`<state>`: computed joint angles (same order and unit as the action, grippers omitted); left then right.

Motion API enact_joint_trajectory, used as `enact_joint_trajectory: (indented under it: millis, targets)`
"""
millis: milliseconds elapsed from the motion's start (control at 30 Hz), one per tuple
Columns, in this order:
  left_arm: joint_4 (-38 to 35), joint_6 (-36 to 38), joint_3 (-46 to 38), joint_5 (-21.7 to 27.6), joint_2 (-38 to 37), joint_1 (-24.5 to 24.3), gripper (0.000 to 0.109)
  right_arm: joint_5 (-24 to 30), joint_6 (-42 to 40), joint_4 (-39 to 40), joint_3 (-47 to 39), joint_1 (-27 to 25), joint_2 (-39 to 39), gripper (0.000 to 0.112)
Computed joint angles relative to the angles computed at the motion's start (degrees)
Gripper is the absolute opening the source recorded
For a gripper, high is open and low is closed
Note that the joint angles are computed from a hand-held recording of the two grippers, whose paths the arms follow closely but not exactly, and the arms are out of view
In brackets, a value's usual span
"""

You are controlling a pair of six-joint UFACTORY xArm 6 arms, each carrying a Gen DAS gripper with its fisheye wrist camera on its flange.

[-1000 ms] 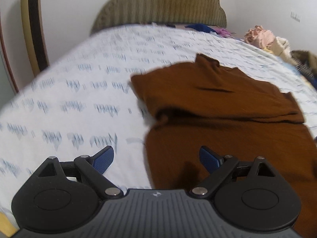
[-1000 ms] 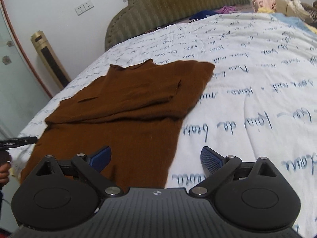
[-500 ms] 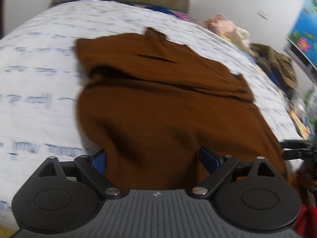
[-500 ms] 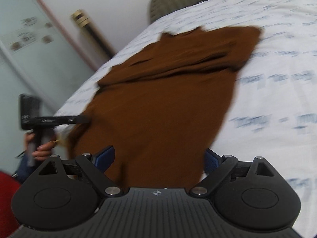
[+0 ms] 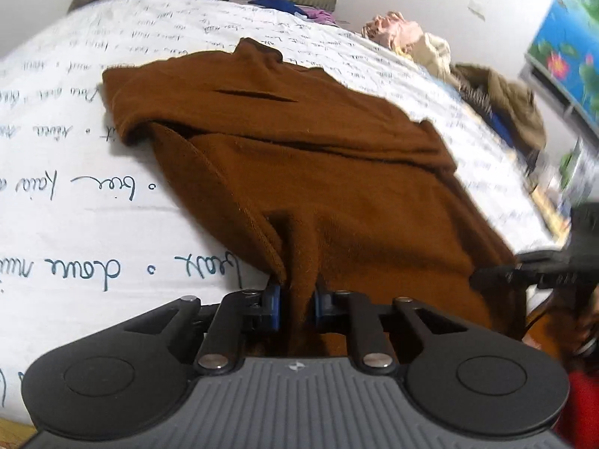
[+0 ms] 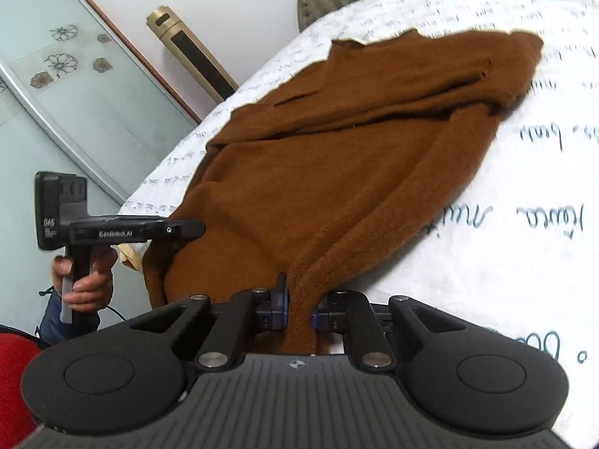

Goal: Fold small clothes

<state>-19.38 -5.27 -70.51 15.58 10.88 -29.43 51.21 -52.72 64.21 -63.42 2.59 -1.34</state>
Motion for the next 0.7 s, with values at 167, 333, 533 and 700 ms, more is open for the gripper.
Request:
enact_joint_trajectory:
  millis: [167,333,533,700]
  targets:
    - [-5.84,5.51,-1.65,-1.03,-0.64,-0.45,0.014,4.15,-1.60,6.77,-1.48,-2.96,-0.62,0.016]
    - [-2.86,2.12,-7.20,-3.47,2.45,0.31,0.014,0.08,-4.58,11.44,-5.31,-2.93,1.34,0.015]
    - [12.90,-11.45,-18.35,-1.42,12.31,2.75,0.016,-16.63,0.23,2.44,-11.61,1.70,8.98,0.019]
    - [9.73,-12.88,-19.85,1.06,14.55,3.88,0.030,-16.63,5.92,1.53,-10.88,0.77,10.68,0.037]
